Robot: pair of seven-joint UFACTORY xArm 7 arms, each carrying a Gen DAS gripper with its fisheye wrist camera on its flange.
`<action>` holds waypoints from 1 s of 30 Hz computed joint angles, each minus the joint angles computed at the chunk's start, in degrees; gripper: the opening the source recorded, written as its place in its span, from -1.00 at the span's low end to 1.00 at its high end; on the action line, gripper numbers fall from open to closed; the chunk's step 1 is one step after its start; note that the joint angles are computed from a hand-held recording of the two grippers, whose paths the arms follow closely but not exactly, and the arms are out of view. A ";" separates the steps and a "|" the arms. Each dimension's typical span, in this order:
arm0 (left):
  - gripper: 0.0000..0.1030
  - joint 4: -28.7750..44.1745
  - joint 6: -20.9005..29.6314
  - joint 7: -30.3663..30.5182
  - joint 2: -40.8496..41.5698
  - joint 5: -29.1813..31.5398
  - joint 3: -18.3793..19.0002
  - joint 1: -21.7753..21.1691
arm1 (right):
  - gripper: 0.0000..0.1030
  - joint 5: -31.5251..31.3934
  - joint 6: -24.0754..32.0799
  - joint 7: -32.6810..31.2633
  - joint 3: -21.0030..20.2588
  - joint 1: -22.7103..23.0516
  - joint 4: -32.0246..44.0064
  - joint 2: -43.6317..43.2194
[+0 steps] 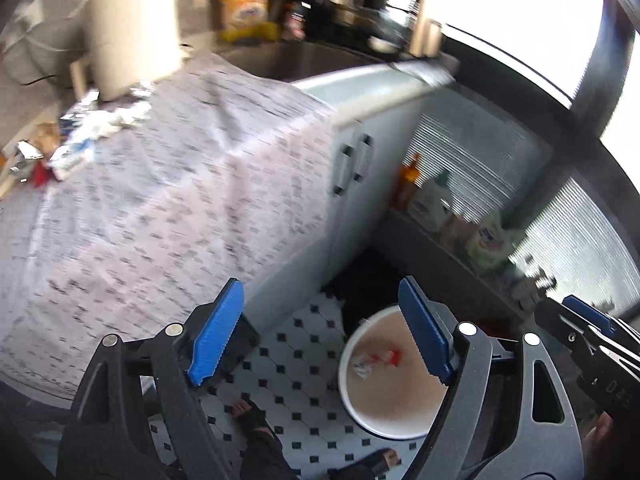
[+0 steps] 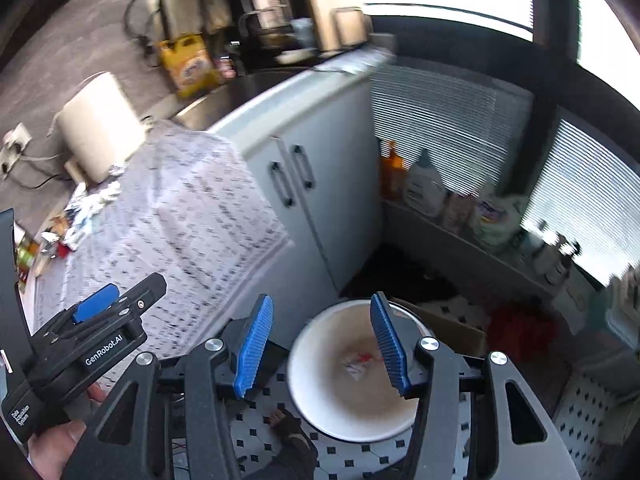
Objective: Collect trash
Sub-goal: 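Return both tools to the counter and grasp the crumpled foil with the left gripper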
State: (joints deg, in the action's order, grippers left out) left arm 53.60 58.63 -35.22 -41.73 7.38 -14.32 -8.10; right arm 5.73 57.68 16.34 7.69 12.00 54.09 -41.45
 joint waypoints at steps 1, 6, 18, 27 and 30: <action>0.55 -0.14 0.38 0.27 -0.79 0.49 0.78 0.54 | -0.02 0.28 -0.75 0.16 0.86 0.51 1.13 1.39; 0.57 -1.03 1.51 2.41 -4.35 2.36 4.55 4.28 | 0.01 0.40 -3.56 0.96 4.13 3.13 6.23 7.67; 0.60 -3.39 0.30 8.81 -9.23 4.72 13.09 15.10 | 0.12 -4.97 -7.60 5.63 10.79 10.06 20.42 24.73; 0.60 -2.14 -5.24 15.42 -5.51 4.81 20.07 22.06 | 0.44 -15.89 -8.69 12.35 12.84 16.92 33.75 38.58; 0.60 -1.08 -6.84 17.59 -3.52 4.07 21.85 23.68 | 0.51 -19.41 -7.61 14.75 12.10 20.02 39.18 43.38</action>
